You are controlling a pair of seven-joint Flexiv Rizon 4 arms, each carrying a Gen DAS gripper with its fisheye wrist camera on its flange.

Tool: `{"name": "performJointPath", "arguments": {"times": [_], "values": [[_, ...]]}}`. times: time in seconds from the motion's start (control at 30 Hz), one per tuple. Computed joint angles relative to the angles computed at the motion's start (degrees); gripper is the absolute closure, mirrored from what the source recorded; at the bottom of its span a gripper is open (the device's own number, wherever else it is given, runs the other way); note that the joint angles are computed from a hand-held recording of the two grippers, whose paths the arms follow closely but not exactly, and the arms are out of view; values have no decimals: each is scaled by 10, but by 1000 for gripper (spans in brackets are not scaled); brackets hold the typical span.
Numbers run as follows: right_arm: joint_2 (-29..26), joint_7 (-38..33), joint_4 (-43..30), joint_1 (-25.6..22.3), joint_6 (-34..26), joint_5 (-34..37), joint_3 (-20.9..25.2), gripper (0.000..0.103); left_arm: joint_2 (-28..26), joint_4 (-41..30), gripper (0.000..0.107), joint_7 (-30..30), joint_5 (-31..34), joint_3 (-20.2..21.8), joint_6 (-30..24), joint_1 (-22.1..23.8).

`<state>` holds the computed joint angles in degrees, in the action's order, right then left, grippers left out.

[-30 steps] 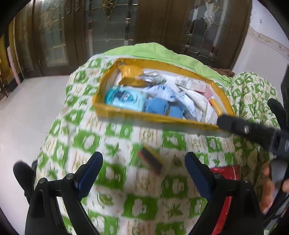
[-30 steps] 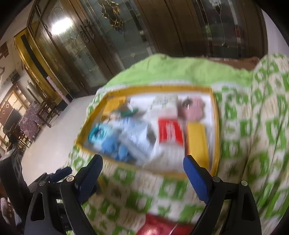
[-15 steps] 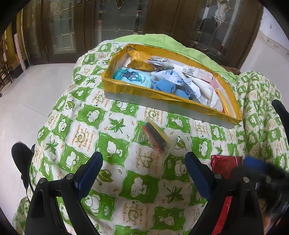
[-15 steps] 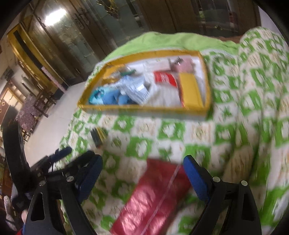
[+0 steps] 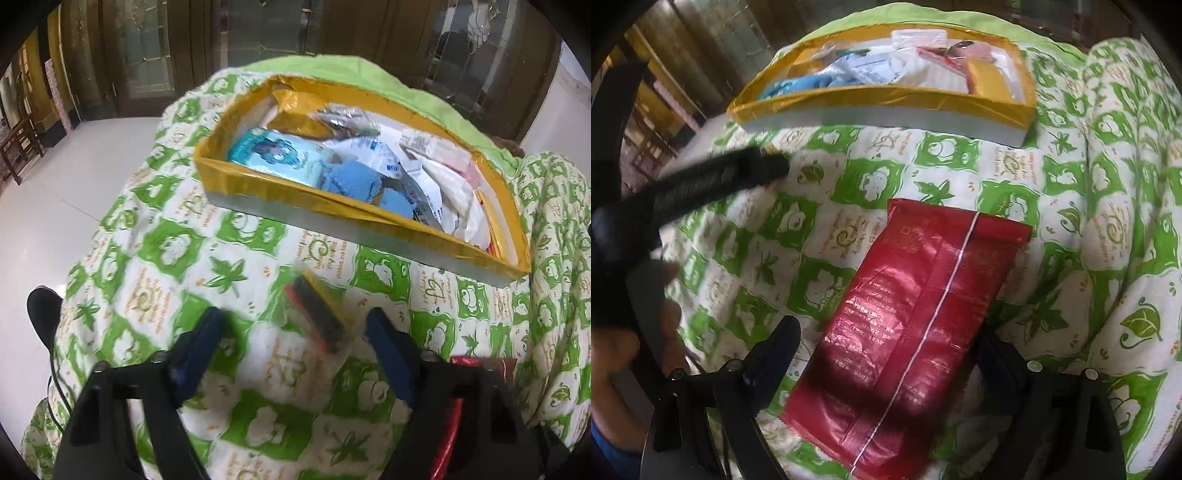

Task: Organize soft objects
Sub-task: 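Grasp the red foil bag with the right gripper while the left grasps the small clear bag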

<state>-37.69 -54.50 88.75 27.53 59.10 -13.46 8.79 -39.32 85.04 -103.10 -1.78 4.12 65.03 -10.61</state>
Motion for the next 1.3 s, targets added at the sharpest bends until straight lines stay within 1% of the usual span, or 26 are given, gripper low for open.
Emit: {"name": "performJointPath", "arguments": {"times": [0.07,0.1,0.13,0.17,0.2,0.23,0.27,0.3,0.33,0.37,0.43,0.47,0.5,0.57,0.6,0.63,0.73,0.77,0.97,1.13,1.2,1.3], "values": [[-5,-9,-8,5,-17,-12,-4,9,-7,-13,43,-5,5,6,-16,-6],[-5,-10,-7,11,-23,-22,-9,9,-7,-13,45,-9,9,9,-16,-9],[-5,-11,-6,15,-27,-30,-13,10,-6,-9,54,-8,11,8,-11,-8],[-5,-11,-5,19,-28,-38,-17,11,-4,-4,66,-6,11,5,-8,-6],[-3,-11,-2,21,-27,-44,-20,13,1,7,72,4,7,-4,0,1],[-2,-11,0,23,-25,-49,-22,18,7,21,82,17,0,-15,9,10],[0,-11,4,26,-22,-58,-26,21,15,37,88,35,-12,-31,17,23],[1,-14,6,27,-18,-64,-27,25,25,58,90,60,-32,-55,27,42],[2,-20,8,26,-14,-68,-26,29,33,78,91,81,-51,-72,36,56],[2,-25,8,25,-8,-71,-24,31,43,99,91,102,-69,-88,48,68],[1,-49,7,8,13,-52,-4,35,67,154,91,161,-112,-129,79,102],[0,-69,2,-9,25,-28,17,36,74,171,91,185,-131,-149,85,117],[-1,-86,-2,-21,33,-7,33,37,85,201,91,229,-168,-187,94,146],[-2,-110,-5,-30,48,18,46,37,101,244,91,283,-213,-227,113,177],[-2,-114,-5,-28,52,21,43,37,105,253,91,296,-223,-230,115,179],[-2,-113,-5,-22,52,21,37,37,107,259,91,301,-228,-223,118,173],[-12,-103,-22,-7,18,18,22,36,108,266,91,314,-251,-212,133,158],[-17,-101,-27,-2,15,15,18,35,108,267,91,316,-256,-204,139,149],[-20,-82,-18,26,22,-25,-13,35,106,266,91,327,-270,-185,154,127],[-21,-73,-18,27,26,-33,-13,35,107,269,91,327,-275,-182,165,120],[-24,-64,-18,31,35,-36,-15,36,107,269,91,326,-273,-180,168,118],[-22,-60,-14,24,49,-32,-13,37,108,271,91,327,-273,-184,173,120]]}}
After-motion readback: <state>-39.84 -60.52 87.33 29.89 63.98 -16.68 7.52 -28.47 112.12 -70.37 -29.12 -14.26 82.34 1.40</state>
